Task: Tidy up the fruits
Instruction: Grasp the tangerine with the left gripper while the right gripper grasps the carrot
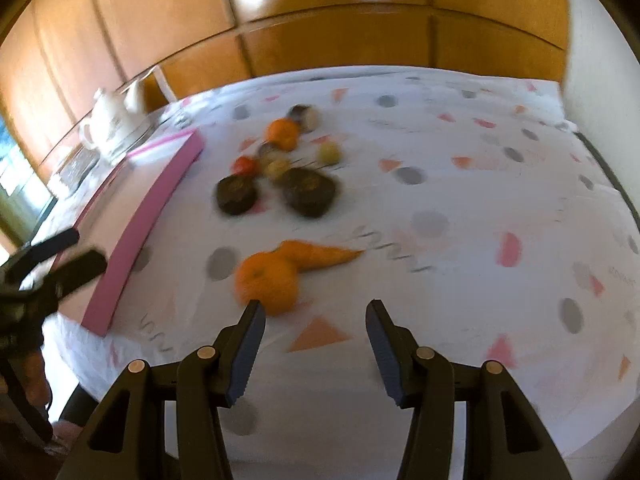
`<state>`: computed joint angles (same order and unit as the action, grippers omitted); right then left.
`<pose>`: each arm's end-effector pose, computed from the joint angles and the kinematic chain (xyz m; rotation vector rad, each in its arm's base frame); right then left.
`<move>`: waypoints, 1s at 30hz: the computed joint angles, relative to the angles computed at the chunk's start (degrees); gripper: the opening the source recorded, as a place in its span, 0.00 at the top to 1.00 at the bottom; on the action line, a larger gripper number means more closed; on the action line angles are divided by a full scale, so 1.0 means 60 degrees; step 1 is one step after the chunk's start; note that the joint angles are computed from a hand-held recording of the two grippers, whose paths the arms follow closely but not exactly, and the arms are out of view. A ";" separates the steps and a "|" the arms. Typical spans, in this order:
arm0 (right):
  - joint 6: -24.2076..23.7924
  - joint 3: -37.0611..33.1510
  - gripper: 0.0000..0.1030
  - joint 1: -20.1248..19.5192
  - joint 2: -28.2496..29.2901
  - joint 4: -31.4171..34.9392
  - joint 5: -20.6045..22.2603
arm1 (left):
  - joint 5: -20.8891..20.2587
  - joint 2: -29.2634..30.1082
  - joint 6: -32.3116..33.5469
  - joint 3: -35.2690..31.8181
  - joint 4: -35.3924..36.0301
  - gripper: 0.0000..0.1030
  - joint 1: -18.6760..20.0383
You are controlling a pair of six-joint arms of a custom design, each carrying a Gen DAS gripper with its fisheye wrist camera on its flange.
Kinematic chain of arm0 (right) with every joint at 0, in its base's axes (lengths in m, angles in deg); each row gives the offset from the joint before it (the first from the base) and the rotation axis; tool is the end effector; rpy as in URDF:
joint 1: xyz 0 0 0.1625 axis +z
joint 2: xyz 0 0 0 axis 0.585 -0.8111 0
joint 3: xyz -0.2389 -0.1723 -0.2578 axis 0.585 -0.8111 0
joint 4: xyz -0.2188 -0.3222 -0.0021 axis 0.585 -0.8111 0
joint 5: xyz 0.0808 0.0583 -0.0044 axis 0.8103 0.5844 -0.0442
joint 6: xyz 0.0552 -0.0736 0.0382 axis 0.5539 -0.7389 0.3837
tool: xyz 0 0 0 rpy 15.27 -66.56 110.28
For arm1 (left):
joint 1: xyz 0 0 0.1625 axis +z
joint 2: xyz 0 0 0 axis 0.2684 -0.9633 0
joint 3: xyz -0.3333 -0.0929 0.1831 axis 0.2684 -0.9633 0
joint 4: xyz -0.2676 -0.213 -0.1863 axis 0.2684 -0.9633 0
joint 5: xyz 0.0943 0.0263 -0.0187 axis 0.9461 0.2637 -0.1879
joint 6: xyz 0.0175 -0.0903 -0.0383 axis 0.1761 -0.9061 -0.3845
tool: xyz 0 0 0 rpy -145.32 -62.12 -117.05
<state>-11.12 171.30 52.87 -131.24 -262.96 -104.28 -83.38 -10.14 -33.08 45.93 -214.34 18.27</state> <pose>0.0641 -0.4068 0.3319 -0.0467 -2.2988 0.8367 -0.3695 -0.4676 -0.0009 1.1311 2.4767 -0.5572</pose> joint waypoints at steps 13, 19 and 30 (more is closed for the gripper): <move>-0.0157 -0.0003 0.66 -0.0529 -0.0392 0.0075 -0.0240 | -0.1325 0.1881 0.0749 -0.1918 0.1493 0.27 -0.0150; -0.0079 -0.0001 0.66 -0.0690 -0.0518 0.0359 0.0149 | -0.1550 0.2039 0.0625 -0.2139 0.1461 0.62 0.0064; -0.2173 -0.1089 0.56 -0.0296 0.0688 0.1098 0.0381 | -0.1164 0.1071 -0.0266 -0.1351 0.1235 0.62 0.0447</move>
<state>-24.16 164.77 51.10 -127.11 -256.37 -102.00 -90.36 -3.71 -34.68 37.82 -206.93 20.95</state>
